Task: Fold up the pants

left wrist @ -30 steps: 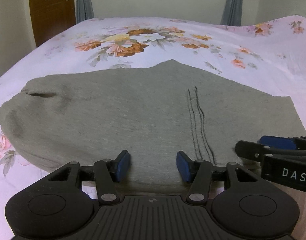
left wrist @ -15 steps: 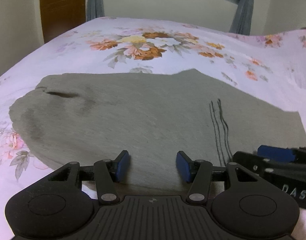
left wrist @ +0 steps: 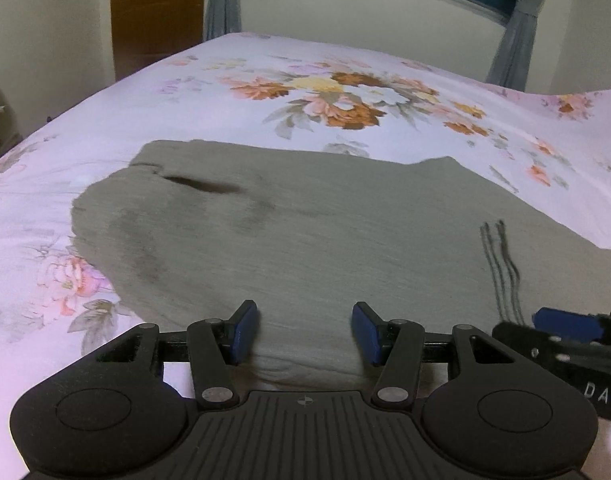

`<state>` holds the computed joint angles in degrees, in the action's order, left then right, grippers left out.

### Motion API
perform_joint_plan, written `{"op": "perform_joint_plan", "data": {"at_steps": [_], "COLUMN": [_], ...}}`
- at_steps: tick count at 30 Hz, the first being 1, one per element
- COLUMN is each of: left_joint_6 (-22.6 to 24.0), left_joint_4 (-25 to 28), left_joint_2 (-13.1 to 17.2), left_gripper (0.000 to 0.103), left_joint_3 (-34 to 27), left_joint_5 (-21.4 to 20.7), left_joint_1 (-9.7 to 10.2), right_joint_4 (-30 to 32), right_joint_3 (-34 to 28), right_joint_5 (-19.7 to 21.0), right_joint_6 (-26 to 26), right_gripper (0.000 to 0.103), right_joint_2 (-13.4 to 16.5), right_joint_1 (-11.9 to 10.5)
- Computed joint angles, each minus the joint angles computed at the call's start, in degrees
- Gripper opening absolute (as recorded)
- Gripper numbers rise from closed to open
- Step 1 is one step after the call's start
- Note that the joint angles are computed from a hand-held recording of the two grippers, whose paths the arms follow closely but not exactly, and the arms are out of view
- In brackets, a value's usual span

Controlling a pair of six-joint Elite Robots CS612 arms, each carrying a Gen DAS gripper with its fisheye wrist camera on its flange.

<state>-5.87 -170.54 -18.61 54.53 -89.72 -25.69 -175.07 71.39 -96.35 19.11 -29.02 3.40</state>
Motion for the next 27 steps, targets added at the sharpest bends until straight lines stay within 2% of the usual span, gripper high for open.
{"op": "perform_joint_plan", "data": {"at_steps": [4, 11, 14, 17, 27], "left_joint_6": [-0.10, -1.04, -1.04, -0.43, -4.04], "left_joint_4": [0.68, 2.43, 4.13, 3.25, -0.32], "left_joint_2": [0.58, 2.29, 3.10, 3.01, 1.25], "left_gripper": [0.053, 0.053, 0.053, 0.053, 0.053], "left_joint_3": [-1.03, -4.82, -6.54, -6.07, -2.47], "left_joint_5": [0.96, 3.49, 2.86, 3.20, 2.14], "left_joint_1": [0.48, 1.33, 1.77, 1.66, 2.30], "right_joint_4": [0.40, 0.63, 1.76, 1.57, 2.85], "right_joint_3": [-0.71, -2.28, -2.92, -3.05, -4.91], "right_joint_5": [-0.63, 0.83, 1.15, 1.89, 2.41], "right_joint_6": [0.17, 0.01, -0.26, 0.16, -0.25], "right_gripper": [0.055, 0.055, 0.055, 0.055, 0.056], "right_joint_2": [0.55, 1.23, 1.58, 1.59, 2.52], "right_joint_1": [0.16, 0.32, 0.47, 0.49, 0.98]}}
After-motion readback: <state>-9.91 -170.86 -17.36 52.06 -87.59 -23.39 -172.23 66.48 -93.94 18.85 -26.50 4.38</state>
